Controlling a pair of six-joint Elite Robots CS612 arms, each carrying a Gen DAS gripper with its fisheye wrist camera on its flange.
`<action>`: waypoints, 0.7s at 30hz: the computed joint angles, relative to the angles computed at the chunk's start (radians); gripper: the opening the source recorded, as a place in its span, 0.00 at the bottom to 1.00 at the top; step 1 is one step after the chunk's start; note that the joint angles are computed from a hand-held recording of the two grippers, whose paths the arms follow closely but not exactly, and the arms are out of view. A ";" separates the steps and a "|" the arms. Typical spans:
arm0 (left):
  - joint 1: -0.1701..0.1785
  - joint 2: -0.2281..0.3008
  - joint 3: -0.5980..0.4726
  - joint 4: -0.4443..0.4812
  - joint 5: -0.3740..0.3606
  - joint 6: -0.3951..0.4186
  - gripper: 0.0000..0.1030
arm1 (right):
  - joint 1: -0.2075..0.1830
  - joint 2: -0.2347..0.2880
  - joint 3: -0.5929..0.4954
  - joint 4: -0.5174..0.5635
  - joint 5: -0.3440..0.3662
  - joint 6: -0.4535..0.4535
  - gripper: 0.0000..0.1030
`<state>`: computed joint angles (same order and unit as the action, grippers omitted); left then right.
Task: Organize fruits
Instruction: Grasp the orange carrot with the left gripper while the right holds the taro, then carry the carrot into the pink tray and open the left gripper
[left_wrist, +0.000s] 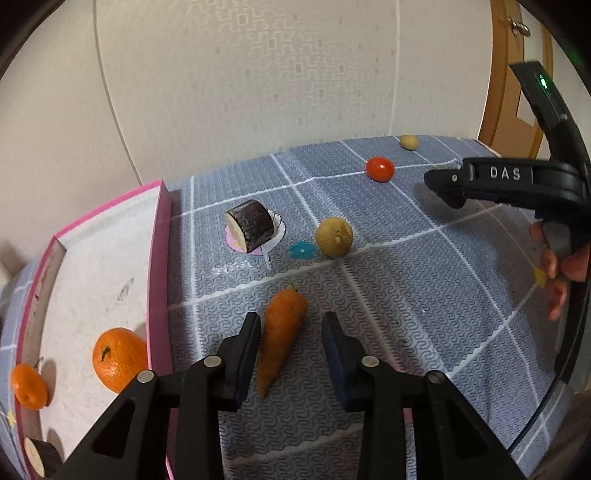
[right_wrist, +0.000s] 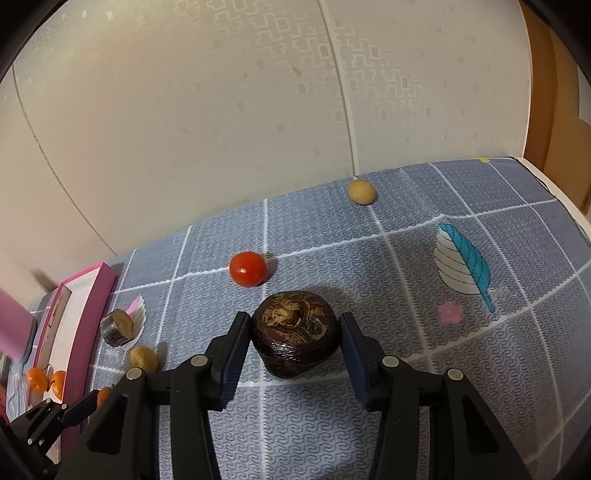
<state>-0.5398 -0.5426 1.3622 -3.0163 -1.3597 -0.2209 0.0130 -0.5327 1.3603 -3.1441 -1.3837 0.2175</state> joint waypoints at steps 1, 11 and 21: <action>0.001 0.000 -0.001 0.000 -0.004 -0.003 0.28 | 0.001 0.001 -0.002 0.002 0.002 -0.001 0.48; 0.017 -0.012 0.024 -0.071 -0.067 -0.055 0.19 | -0.001 -0.002 0.001 0.004 -0.001 -0.009 0.48; 0.032 -0.035 0.070 -0.202 -0.061 -0.099 0.19 | 0.007 0.002 -0.007 0.011 -0.008 -0.010 0.48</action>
<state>-0.5076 -0.5773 1.4322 -3.2183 -1.4212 -0.3199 0.0197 -0.5309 1.3531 -3.1334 -1.3918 0.2071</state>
